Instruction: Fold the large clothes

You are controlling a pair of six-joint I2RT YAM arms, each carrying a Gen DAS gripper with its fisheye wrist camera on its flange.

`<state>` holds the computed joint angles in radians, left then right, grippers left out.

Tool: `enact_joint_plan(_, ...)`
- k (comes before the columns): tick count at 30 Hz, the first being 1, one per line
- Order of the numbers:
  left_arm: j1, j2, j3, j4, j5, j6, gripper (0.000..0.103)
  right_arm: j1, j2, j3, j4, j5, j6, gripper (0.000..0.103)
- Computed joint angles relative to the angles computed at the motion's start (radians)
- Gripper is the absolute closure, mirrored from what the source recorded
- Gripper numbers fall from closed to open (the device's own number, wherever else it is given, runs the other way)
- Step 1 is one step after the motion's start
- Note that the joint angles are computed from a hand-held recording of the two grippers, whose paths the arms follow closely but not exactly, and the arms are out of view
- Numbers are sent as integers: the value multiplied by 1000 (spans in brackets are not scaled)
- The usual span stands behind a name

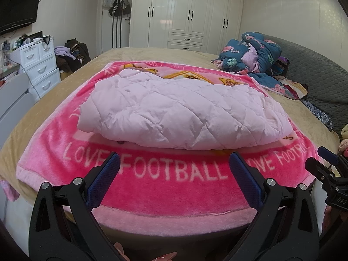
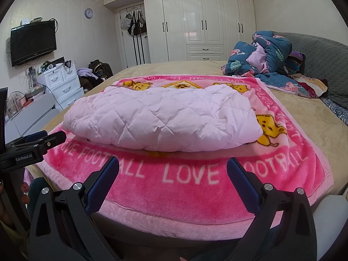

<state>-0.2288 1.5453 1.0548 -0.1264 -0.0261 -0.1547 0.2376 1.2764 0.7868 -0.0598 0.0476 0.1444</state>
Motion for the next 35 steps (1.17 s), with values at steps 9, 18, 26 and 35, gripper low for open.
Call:
enact_joint_plan(9, -1, -1, -1, 0, 2, -3, 9, 5, 0, -1, 1, 6, 2, 4)
enact_joint_plan(18, 16, -11, -24, 17, 18, 1, 9, -3, -4, 10, -17, 16, -7, 4)
enact_joint_plan(26, 70, 42, 16, -24, 21, -21, 9, -131, -21, -17, -4, 24, -7, 4)
enact_joint_plan(35, 429, 409, 427, -191, -78, -45, 9, -865, 383, 72, 120, 72, -53, 4)
